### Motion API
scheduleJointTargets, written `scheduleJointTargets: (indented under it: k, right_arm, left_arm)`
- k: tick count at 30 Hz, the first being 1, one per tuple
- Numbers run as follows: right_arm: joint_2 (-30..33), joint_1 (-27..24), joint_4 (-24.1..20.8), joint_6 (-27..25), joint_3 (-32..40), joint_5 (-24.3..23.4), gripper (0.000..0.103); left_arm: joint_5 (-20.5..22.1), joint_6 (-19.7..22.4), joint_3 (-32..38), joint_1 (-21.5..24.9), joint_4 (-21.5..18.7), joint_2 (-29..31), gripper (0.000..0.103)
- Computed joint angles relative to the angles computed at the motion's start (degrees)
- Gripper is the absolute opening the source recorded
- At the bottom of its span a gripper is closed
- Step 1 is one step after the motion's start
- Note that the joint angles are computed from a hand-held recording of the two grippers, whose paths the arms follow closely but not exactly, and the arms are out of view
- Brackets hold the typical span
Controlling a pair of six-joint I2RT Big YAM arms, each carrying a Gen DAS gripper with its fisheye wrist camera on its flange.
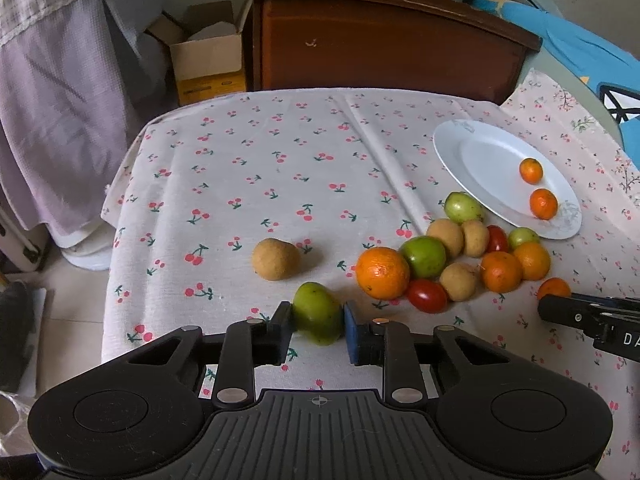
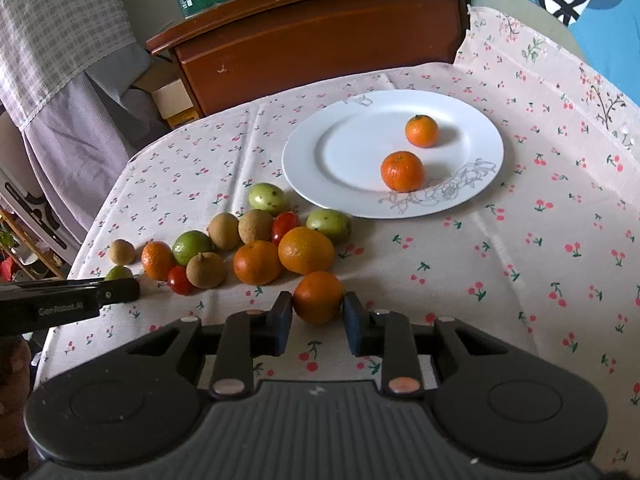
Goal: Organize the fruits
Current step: 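Grasp a green fruit with the left tool while the right tool grasps a tangerine, then carry the green fruit over the plate while the right tool carries its tangerine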
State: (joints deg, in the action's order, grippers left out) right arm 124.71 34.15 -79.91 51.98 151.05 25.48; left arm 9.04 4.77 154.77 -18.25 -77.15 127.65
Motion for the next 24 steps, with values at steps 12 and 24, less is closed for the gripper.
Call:
scheduleJointTargets:
  k: [12,24]
  right_arm:
    - [-1.1,0.2,3.4,0.5,-1.9,-3.3,0.027]
    - [-2.2,0.4,6.9,-0.7,-2.7,-3.0,0.027]
  left_arm:
    - [3.6,2.8,-10.7,-0.8,6.0,-7.0,0.024]
    - [5.6,1.3,-8.3,-2.4,6.8,-6.5,0.024]
